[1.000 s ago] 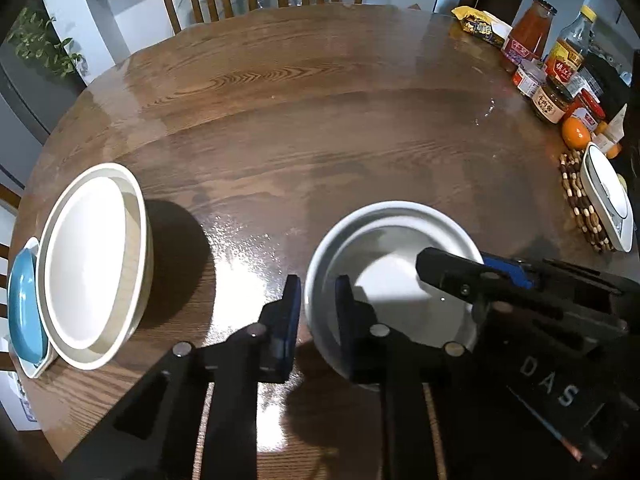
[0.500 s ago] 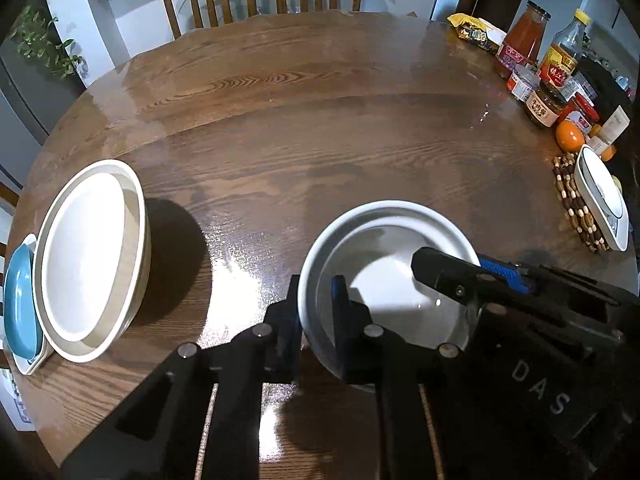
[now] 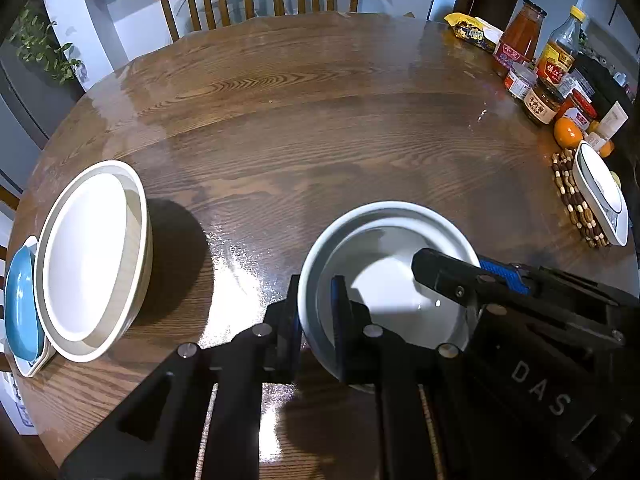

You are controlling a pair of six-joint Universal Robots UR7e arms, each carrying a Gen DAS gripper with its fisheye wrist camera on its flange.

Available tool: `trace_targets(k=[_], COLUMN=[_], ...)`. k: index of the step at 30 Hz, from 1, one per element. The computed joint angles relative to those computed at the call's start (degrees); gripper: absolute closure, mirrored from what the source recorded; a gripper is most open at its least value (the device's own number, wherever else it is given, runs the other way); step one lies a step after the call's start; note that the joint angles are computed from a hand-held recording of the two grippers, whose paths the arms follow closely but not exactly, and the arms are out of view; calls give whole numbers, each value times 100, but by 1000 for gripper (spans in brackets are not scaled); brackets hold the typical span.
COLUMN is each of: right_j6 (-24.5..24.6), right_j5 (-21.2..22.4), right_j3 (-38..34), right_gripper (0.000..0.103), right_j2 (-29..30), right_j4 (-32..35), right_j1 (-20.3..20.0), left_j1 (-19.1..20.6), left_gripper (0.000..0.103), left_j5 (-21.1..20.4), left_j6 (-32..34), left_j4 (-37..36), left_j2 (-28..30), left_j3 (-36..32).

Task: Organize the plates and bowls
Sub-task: 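Carry the ramekin with both tools over the nested white bowls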

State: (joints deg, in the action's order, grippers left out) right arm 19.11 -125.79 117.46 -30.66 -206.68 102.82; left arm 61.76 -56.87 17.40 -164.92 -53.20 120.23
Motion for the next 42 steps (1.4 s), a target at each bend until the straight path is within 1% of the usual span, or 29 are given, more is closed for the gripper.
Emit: trace_targets(k=[15, 27, 42], right_j6=[9, -7, -16], right_j5=[-2, 50, 55], right_j3=[40, 111, 151], right_gripper=[88, 88, 88], right_j2=[19, 44, 16], right_j4=[-128, -338, -368], right_j1=[15, 49, 67], left_j1=[1, -47, -85], left_gripper=[92, 92, 92], left_j5=[15, 92, 130], left_j6=[37, 100, 128], left_j4=[-20, -190, -280], left_j2=[2, -28, -11], left_j3=[-8, 93, 138])
